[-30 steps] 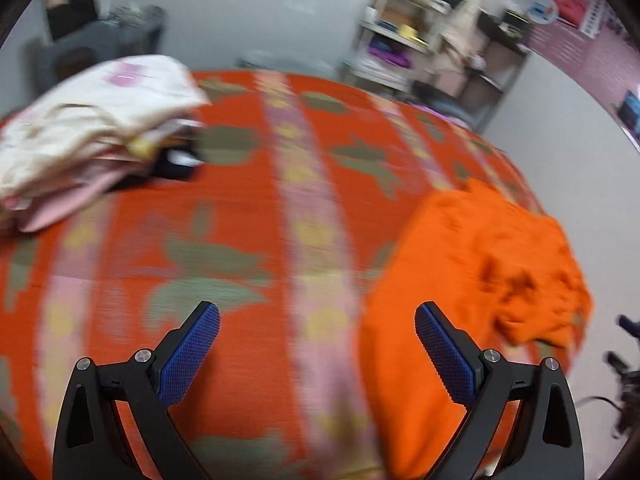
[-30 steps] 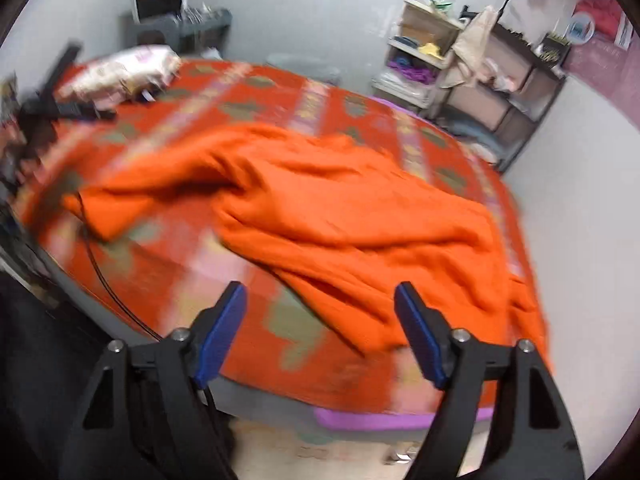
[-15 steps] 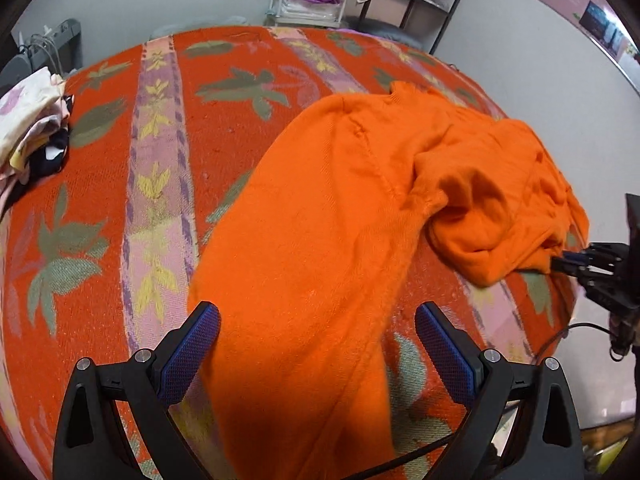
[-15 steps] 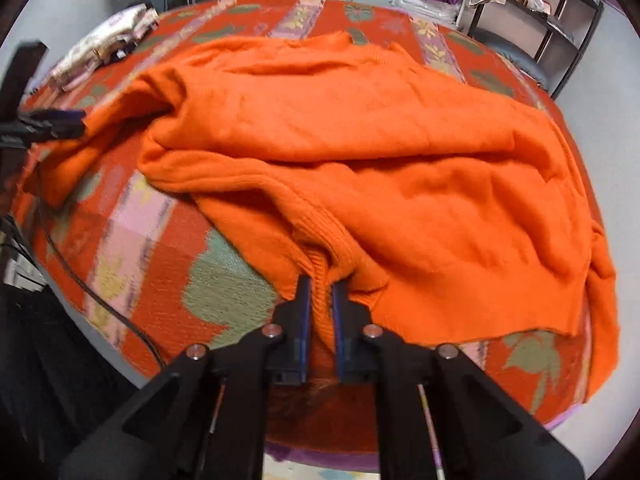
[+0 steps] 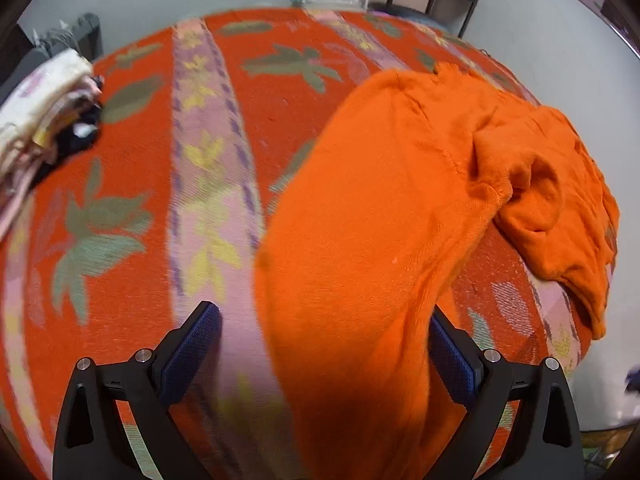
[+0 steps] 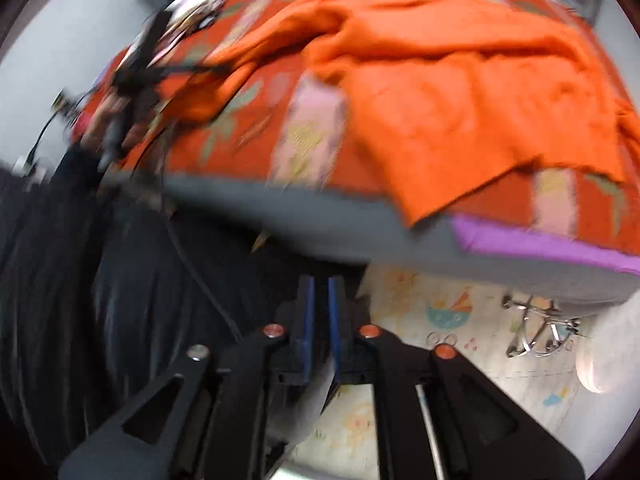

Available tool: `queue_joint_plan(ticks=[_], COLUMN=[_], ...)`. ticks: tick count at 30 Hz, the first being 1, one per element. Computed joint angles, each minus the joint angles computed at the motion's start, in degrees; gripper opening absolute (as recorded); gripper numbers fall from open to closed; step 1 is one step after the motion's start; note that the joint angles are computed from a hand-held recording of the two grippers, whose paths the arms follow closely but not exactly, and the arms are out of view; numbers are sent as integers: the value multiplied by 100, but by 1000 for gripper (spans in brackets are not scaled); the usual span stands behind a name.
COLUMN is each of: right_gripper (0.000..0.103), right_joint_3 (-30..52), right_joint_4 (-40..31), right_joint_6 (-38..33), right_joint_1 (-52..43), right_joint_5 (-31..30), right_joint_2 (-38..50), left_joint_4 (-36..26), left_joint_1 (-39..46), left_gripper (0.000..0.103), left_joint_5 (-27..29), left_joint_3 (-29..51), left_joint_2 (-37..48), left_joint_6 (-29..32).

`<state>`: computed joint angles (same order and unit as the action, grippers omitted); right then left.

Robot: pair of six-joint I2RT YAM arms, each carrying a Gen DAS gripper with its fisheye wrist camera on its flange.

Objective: Fold clothes

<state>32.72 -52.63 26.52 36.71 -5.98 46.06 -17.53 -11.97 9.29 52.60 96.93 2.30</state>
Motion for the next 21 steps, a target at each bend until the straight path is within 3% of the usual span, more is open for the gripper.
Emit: queue_joint_plan(ticks=[2,6,10,15,21], right_gripper=[64,67,69,70,70], right_joint_3=[273,1109,1631,1326,856], right_joint_4=[843,1944,1975,2234,2185], right_joint_6=[-22,-722,-1216,-1228,-1085], right_joint_1=[-132,-396,-858,-1736,-2431], right_joint_5=[117,-28,24,-417,-599], right_joint_2=[462,1721,2425,2485,2038], left_joint_4=[196,287,81,-1254,-3191], left_joint_1=[158,599,1208,839,-113], left_gripper=[99,99,99,99,99], left_joint_5=[45,335,1411,1755,1755], left_joint_3=[-202,-135,807,3265,6195], left_joint_2=[-363,-579,48,1936,4076], left_joint_6=[39,90,-137,42,1220])
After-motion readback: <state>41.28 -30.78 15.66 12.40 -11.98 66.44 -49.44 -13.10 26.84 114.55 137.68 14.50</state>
